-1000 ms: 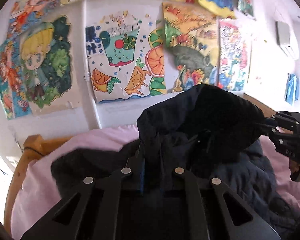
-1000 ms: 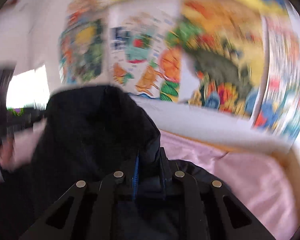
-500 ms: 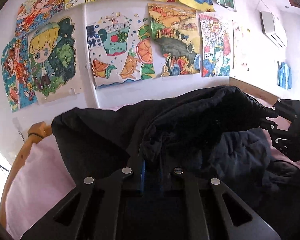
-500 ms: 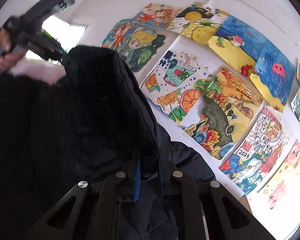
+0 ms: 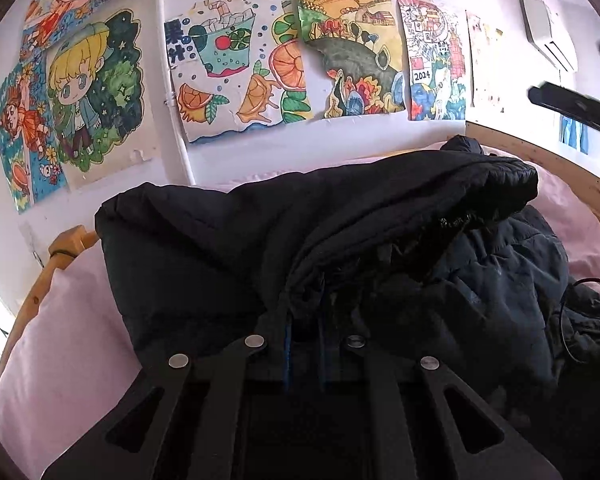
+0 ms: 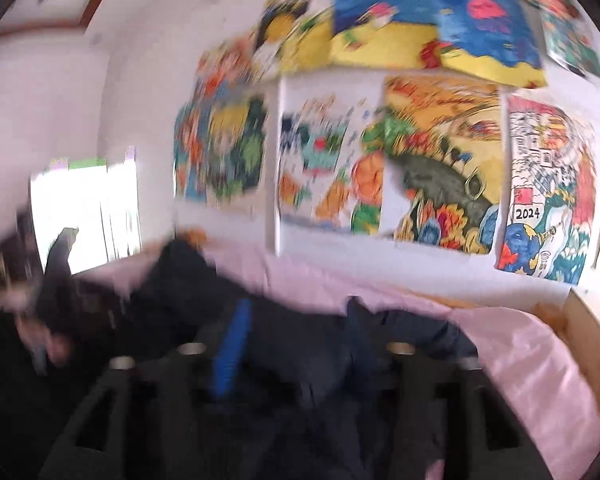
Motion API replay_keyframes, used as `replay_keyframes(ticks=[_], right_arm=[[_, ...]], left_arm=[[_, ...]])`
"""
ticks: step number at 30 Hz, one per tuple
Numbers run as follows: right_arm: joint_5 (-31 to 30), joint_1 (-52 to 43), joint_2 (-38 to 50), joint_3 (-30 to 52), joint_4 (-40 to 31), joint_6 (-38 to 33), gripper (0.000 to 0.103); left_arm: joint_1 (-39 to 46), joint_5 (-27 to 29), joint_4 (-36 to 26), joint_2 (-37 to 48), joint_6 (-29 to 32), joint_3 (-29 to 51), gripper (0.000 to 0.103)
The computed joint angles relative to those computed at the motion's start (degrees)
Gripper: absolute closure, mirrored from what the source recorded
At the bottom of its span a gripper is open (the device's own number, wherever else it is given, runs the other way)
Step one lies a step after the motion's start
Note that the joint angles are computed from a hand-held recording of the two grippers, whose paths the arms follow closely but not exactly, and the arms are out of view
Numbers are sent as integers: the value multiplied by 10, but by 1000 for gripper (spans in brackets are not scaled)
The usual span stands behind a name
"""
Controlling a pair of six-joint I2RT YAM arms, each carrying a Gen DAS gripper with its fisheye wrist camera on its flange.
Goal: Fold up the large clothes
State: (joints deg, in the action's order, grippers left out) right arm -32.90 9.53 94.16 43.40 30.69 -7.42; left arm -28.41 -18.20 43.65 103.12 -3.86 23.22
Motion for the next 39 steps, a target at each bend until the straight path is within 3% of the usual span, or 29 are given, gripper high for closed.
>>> replay_keyframes(ticks=[2,7,12,16,17,18,19,20,23,26,28,39], right_arm=[[46,39,29,61,-73,2,49],[125,111,139,140,-122,-23,72],[161,129,205,135,-86,-38,74],[161,123,219,134,-66,-34,74],[156,121,223,137,-64,-31,74],[153,119,229,141,-63,-28,74],[153,118,235,141,-52,-23,74],[153,119,242,147,-49,-23,74],[161,124,255,134,-10,-22,74],[156,121,254,126,-2,-17,74],[150,118,254,119,9,-12,74],[167,128,319,152,33,-8,74]], left_arm=[[4,5,-7,0,-1,4,95],[16,29,-9,-5,-3,0,95],[44,100,-49,-35,-34,-4,92],[58,153,-48,-151,-61,-69,79],[54,155,-43,-183,-64,-85,73],[47,150,-38,-210,-65,-96,57],[33,131,-42,-223,-62,-91,48],[22,115,-54,-219,-58,-73,48],[-1,48,-107,-141,-65,29,48],[21,65,-151,-26,-83,138,51],[31,53,-179,41,-84,191,68],[76,58,-82,191,-49,221,72]])
